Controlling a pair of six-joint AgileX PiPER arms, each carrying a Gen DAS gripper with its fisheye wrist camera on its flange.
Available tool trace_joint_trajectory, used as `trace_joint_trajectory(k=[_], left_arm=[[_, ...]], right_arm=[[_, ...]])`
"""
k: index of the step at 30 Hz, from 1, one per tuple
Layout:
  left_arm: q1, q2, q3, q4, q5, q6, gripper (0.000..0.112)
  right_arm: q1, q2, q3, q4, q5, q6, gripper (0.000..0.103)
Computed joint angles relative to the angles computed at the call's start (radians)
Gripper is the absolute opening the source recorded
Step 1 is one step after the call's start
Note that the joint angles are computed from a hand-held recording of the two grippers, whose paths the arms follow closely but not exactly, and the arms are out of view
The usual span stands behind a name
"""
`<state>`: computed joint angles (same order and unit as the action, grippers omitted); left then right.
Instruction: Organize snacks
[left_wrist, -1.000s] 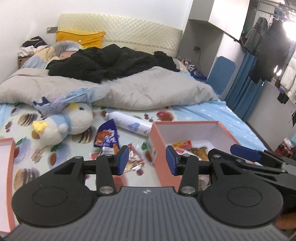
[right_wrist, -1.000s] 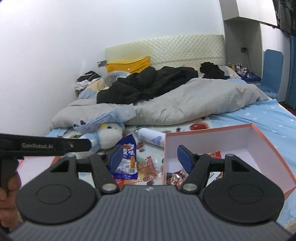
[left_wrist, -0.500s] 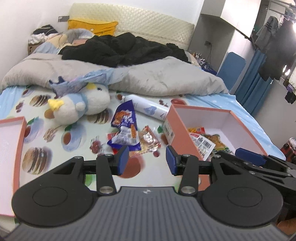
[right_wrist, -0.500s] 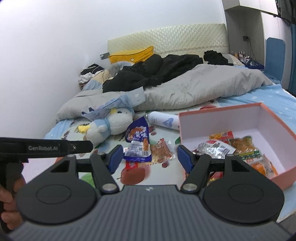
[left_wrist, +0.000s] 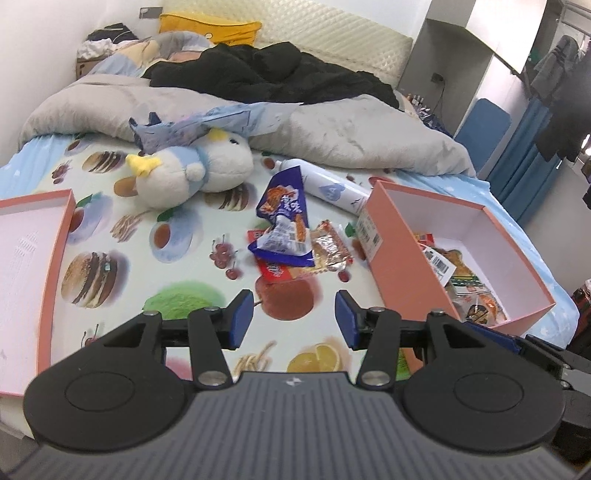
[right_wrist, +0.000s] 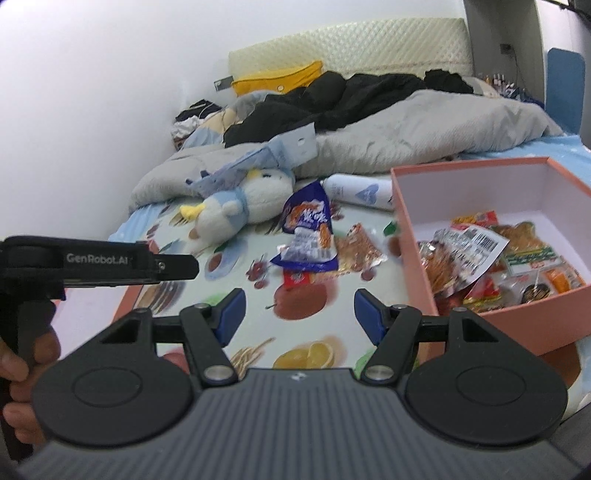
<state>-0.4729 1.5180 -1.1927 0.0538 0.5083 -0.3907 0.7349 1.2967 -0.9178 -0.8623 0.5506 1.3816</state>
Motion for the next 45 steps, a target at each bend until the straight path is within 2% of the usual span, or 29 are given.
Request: trace_joint_trajectory(k=[7,15,17,21,24,27,30,33,37,40,44,45], left_arm=[[0.052,0.07,-0.03,-0.009,-0.027,0.006,0.055],[0.125,0.238,-0.14,-0.124,-0.031,0.141,0.056],[0.139,0.291,-0.177,-0.16,-0.038,0.182,0.057],[0.181,0.417,-0.271,-0.33,-0.056,0.335,0.057],[0.208,0.517,-0.363,-0.453,-0.049,0.447,0.057],[0.228,0.608,-0.464,-0.514,-0.02,0.503,0.056],[0.247,0.696,-0.579,-0.553,0.026,0.538,0.056],[0.269,0.793,-0.714,-0.622,0.096,0.599,0.056],[0.277,0.908,-0.874,-0.67,0.174,0.659,0.056],[0.277,0.988,-0.987,-0.68,0.221,0.67,0.056],[0.271,1.081,-1.127,-0.687,0.273,0.701,0.056],[0.266,1.11,-1.178,-0.659,0.295,0.675,0.052]], right_arm=[[-0.066,0.101,-0.041,0.03,-0.091,-0.025,0.067],[-0.156,0.271,-0.113,0.089,-0.188,-0.096,0.067],[-0.172,0.313,-0.13,0.053,-0.204,-0.06,0.067],[-0.202,0.406,-0.175,-0.01,-0.205,0.03,0.067],[-0.226,0.484,-0.208,-0.107,-0.217,0.168,0.067],[-0.237,0.562,-0.256,-0.228,-0.203,0.324,0.067],[-0.249,0.631,-0.322,-0.254,-0.168,0.387,0.067],[-0.262,0.693,-0.394,-0.235,-0.127,0.397,0.067],[-0.289,0.77,-0.488,-0.116,-0.094,0.345,0.067],[-0.287,0.8,-0.517,-0.157,-0.061,0.413,0.067],[-0.297,0.829,-0.557,-0.161,-0.057,0.438,0.068],[-0.3,0.836,-0.566,-0.162,-0.06,0.444,0.069]])
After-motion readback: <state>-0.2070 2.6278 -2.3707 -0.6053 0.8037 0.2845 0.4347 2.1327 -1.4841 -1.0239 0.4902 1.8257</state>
